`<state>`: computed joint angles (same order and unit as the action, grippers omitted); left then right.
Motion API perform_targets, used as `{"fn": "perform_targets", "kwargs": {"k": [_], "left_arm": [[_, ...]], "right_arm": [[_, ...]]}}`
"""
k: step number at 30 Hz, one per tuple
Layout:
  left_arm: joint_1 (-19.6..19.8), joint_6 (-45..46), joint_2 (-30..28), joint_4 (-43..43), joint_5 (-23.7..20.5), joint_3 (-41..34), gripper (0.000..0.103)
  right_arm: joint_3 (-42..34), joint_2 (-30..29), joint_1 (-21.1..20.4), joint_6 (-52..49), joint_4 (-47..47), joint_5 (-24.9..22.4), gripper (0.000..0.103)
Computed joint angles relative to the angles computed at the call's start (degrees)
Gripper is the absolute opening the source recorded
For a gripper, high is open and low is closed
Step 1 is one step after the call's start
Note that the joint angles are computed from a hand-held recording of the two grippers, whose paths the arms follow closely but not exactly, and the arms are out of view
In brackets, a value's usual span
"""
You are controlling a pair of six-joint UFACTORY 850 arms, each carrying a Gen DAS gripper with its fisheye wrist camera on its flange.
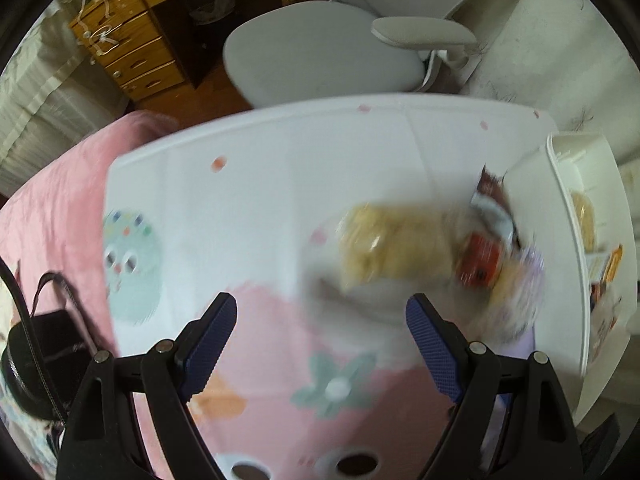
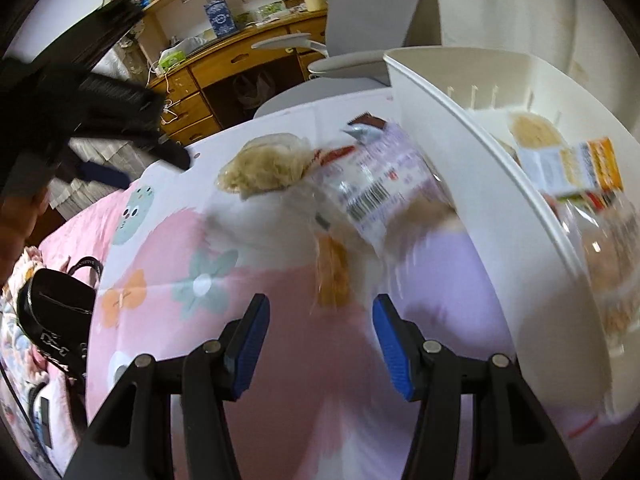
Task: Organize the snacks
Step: 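Grasp the clear pastry bag with the left tool while the right tool grasps the small orange snack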
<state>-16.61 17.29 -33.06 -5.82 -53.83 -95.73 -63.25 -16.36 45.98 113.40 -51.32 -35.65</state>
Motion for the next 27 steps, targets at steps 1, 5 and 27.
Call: {"fn": "perform_targets", "kwargs": {"k": [1,5,27], "left_arm": [[-0.17,0.41,-0.7,-0.79,0.06,-0.67,0.086],[-1.03,1.48,-4.11,-3.79,-0.87,-3.89,0.086],[-3.83,-1.76,-9.82,-3.39,-2.08,-6.45,0.088]], "right_arm": [[-0.28,-0.55,-0.32,-0.41,-0.31,0.09,0.053],[-1.1,-2.07,-1.07,-1.78,-0.28,0.85,0.053],[-1.97,-4.17,-0.44,-4.27,-0.62,-0.66,0.031]]}}
